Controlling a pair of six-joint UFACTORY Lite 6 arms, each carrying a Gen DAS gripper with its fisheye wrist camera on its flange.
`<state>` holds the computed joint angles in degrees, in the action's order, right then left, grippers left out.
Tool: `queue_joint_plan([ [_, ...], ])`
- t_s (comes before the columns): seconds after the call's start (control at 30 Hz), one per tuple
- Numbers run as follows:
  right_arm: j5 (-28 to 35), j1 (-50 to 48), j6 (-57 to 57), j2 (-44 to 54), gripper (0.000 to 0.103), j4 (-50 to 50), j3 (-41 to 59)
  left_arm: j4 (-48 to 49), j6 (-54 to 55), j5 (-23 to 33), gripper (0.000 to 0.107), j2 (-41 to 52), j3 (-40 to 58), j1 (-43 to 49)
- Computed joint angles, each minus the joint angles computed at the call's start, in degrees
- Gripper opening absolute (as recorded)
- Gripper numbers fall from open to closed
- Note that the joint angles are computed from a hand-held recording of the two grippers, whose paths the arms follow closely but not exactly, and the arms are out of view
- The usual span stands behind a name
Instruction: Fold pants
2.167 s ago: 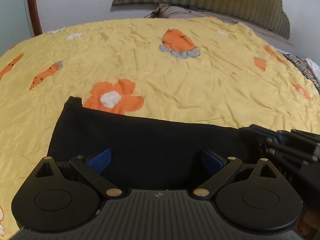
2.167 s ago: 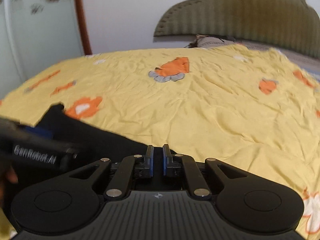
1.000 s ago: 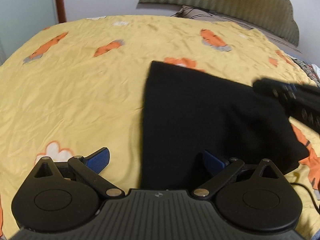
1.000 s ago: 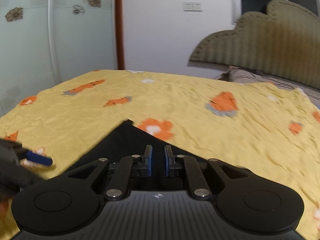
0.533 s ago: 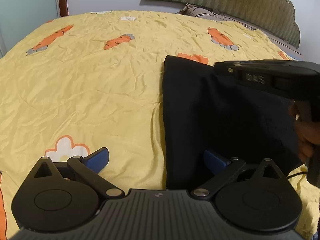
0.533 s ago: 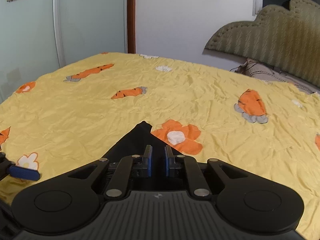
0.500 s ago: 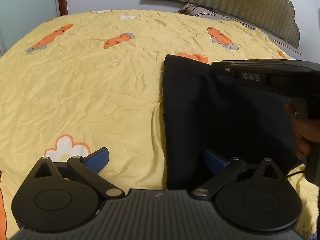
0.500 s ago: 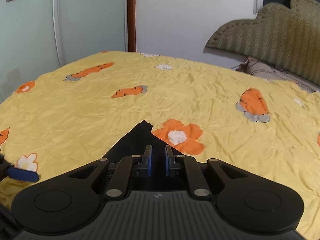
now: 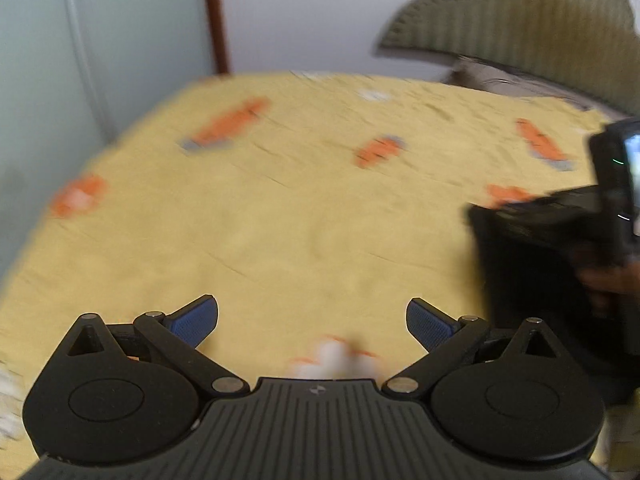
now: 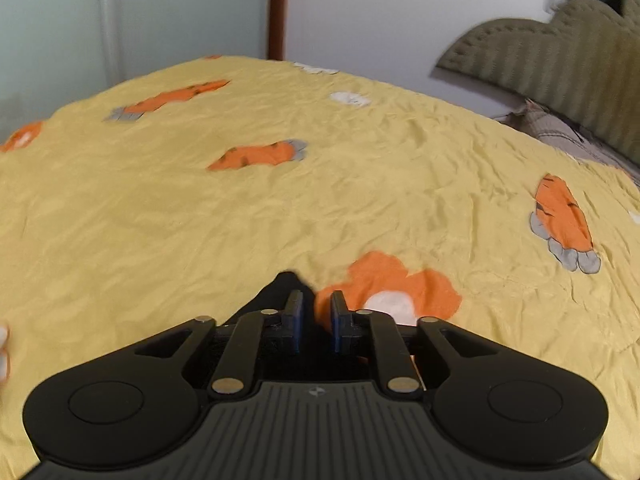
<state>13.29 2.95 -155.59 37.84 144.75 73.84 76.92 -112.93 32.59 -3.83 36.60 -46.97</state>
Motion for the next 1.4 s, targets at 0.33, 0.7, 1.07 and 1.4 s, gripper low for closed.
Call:
queue_joint_plan([
  [0.33, 12.61, -5.29, -2.37, -30.95, 0.064, -5.55, -38.62, 6.81, -8.57, -1.23, 0.102, 11.2, 7.66, -5.26],
  [0.7, 17.41, 2.13, -12.08, -39.72, 0.062, 2.14, -54.76, 3.39, -2.33, -3.22, 0.102, 14.76, 15.59, -0.92],
  [1.07, 20.87, -28.94, 2.81, -54.53, 0.063, -17.77, -64.09, 13.87, -4.28, -4.66, 0.102, 30.25, 26.43, -10.0],
  [1.4, 30.34, -36.7, -0.62, -50.87, 0.064, -15.05, -66.04, 5.56, 5.17, 10.97, 0.103, 41.4, 34.56, -18.49],
])
